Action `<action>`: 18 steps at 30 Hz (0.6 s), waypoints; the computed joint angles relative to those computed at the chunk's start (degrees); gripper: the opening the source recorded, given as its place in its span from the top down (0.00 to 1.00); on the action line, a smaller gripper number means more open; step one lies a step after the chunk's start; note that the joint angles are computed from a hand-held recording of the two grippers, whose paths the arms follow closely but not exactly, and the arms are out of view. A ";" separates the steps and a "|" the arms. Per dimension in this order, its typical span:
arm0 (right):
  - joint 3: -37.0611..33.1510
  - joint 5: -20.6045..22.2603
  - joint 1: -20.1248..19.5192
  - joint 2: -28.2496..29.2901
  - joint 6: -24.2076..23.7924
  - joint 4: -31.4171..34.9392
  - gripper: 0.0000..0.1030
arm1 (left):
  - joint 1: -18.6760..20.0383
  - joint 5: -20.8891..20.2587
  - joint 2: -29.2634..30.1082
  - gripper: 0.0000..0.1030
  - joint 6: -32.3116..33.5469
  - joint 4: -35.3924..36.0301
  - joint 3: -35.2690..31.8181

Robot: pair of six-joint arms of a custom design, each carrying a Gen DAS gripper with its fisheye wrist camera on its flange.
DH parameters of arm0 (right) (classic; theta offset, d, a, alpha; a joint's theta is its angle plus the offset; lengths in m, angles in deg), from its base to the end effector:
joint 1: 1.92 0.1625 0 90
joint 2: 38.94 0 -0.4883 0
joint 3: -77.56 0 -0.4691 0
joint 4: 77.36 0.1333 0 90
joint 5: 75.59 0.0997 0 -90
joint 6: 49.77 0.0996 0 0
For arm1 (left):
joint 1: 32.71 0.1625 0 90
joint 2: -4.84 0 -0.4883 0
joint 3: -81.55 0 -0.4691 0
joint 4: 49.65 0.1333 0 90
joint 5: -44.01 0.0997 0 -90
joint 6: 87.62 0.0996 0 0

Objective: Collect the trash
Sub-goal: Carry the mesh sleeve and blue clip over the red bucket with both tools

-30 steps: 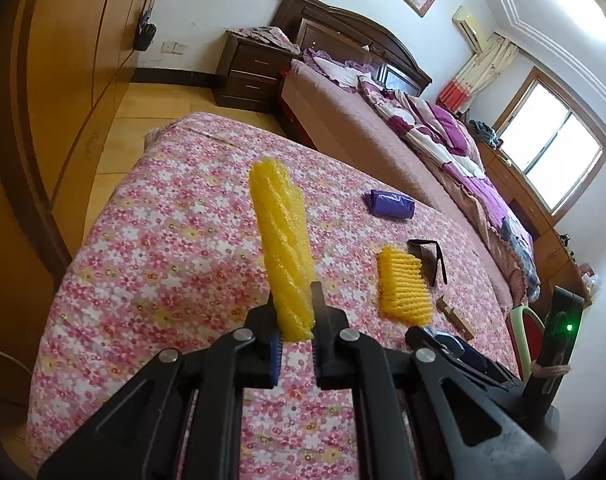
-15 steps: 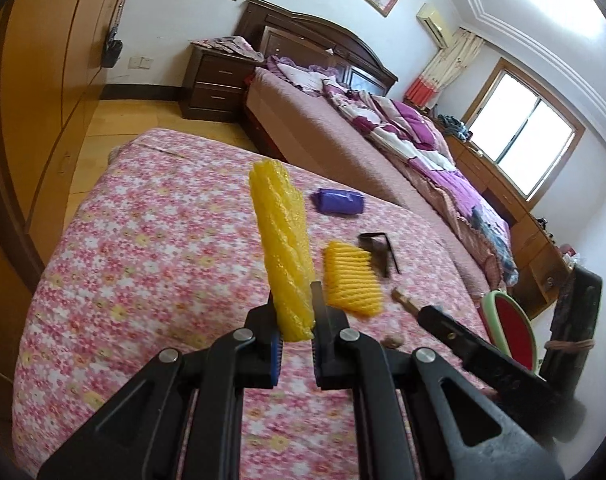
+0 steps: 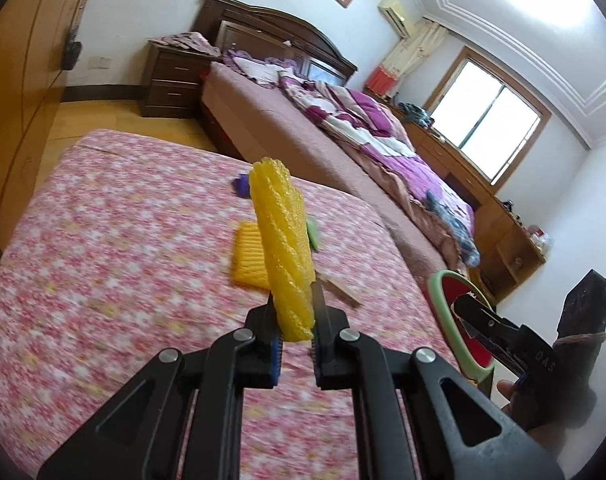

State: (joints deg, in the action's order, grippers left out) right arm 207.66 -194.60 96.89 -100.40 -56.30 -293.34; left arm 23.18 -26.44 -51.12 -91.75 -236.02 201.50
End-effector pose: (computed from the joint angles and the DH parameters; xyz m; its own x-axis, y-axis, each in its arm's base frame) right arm 0.1654 -0.5120 0.1915 -0.9113 0.2071 0.3558 -0.1875 0.5605 -0.8067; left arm -0.2061 -0.6014 0.1197 -0.9125 0.3287 -0.2433 0.4089 0.7248 -0.5545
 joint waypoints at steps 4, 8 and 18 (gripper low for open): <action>3.21 -0.19 -1.64 -3.52 0.92 -2.80 0.28 | -1.63 -1.70 0.30 0.90 0.08 1.45 0.08; 6.05 -0.21 -3.71 -6.87 1.69 -5.87 0.28 | -3.68 -3.35 1.70 0.90 0.46 3.95 -0.86; 10.99 0.04 -10.38 -14.09 2.64 -11.12 0.28 | -7.68 -9.72 8.56 0.90 0.69 13.80 -7.12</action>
